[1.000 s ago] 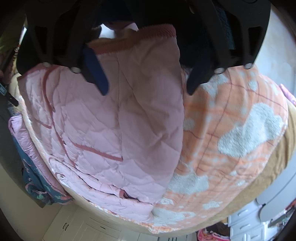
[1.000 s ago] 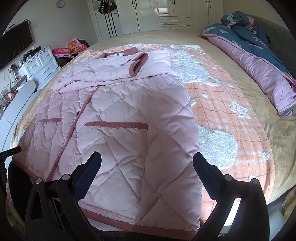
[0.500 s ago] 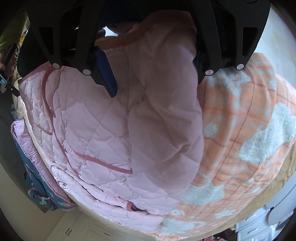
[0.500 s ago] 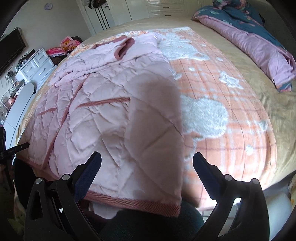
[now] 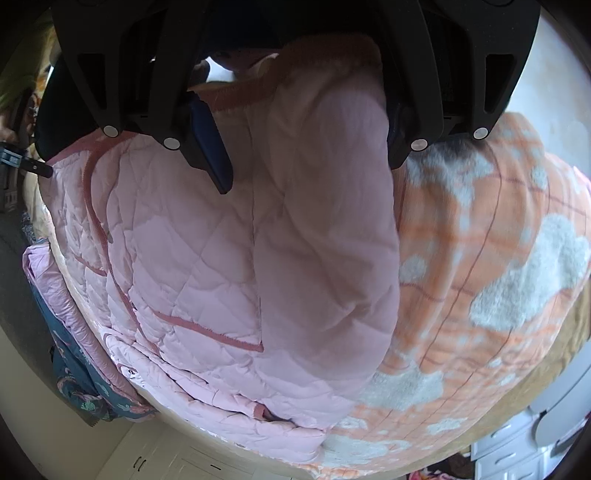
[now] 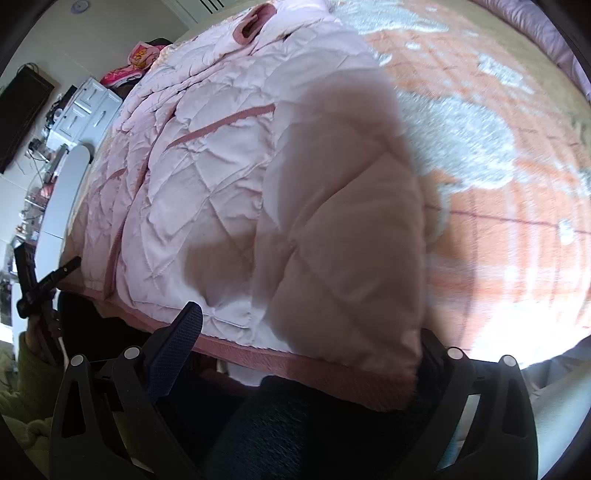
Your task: Fold large clothes
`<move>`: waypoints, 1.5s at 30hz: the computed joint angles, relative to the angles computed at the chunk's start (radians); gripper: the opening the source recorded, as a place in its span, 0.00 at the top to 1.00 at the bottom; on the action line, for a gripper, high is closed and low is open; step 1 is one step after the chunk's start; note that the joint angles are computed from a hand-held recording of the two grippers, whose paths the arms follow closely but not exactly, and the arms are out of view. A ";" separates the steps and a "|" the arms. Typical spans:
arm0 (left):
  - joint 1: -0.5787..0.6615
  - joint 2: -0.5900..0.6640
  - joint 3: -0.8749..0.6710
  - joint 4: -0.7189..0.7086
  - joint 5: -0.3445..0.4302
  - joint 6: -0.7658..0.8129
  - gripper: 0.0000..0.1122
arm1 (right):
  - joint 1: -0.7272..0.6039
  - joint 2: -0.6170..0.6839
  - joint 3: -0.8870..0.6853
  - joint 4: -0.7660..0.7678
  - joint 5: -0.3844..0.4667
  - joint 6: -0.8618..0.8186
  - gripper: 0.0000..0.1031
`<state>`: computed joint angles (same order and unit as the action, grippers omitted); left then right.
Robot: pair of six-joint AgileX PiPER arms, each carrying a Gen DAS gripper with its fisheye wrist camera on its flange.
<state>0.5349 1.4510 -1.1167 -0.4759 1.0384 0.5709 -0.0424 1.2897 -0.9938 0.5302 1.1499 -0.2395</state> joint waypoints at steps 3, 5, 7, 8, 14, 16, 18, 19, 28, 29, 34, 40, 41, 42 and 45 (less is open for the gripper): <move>0.017 -0.014 0.020 -0.014 0.002 0.026 0.46 | -0.009 -0.028 0.033 0.015 -0.039 0.005 0.27; 0.010 -0.029 0.035 -0.008 -0.019 0.027 0.51 | -0.066 -0.058 0.060 0.086 -0.041 -0.053 0.45; -0.001 -0.043 0.048 -0.001 -0.043 0.023 0.72 | -0.092 -0.080 0.069 0.127 -0.045 -0.095 0.66; -0.001 -0.045 0.049 -0.010 -0.047 0.028 0.75 | -0.107 -0.100 0.072 0.150 -0.045 -0.116 0.76; -0.027 -0.078 0.024 -0.030 -0.060 0.048 0.89 | -0.110 -0.145 0.025 0.186 -0.068 -0.140 0.83; -0.025 -0.085 -0.008 -0.055 -0.055 0.064 0.90 | -0.109 -0.160 0.012 0.205 -0.080 -0.142 0.83; -0.027 -0.081 -0.048 -0.071 -0.042 0.067 0.90 | -0.103 -0.157 -0.022 0.223 -0.091 -0.133 0.84; -0.030 -0.080 -0.070 -0.078 -0.041 0.066 0.90 | -0.103 -0.158 -0.033 0.229 -0.095 -0.131 0.84; -0.084 -0.041 -0.259 -0.105 -0.046 -0.014 0.90 | -0.057 -0.088 -0.249 0.236 -0.125 -0.074 0.85; -0.089 -0.037 -0.273 -0.106 -0.047 -0.019 0.90 | -0.050 -0.074 -0.281 0.223 -0.125 -0.059 0.85; -0.102 -0.005 -0.357 -0.108 -0.037 -0.049 0.90 | -0.033 -0.025 -0.393 0.199 -0.113 -0.031 0.85; -0.117 0.030 -0.452 -0.099 -0.035 -0.085 0.90 | -0.038 0.024 -0.484 0.197 -0.102 -0.008 0.86; -0.118 0.033 -0.459 -0.101 -0.038 -0.087 0.90 | -0.040 0.036 -0.506 0.194 -0.098 -0.003 0.86; -0.119 0.039 -0.475 -0.101 -0.038 -0.091 0.90 | -0.039 0.043 -0.522 0.194 -0.095 0.001 0.86; -0.118 0.062 -0.523 -0.100 -0.030 -0.110 0.90 | -0.042 0.071 -0.577 0.191 -0.086 0.003 0.86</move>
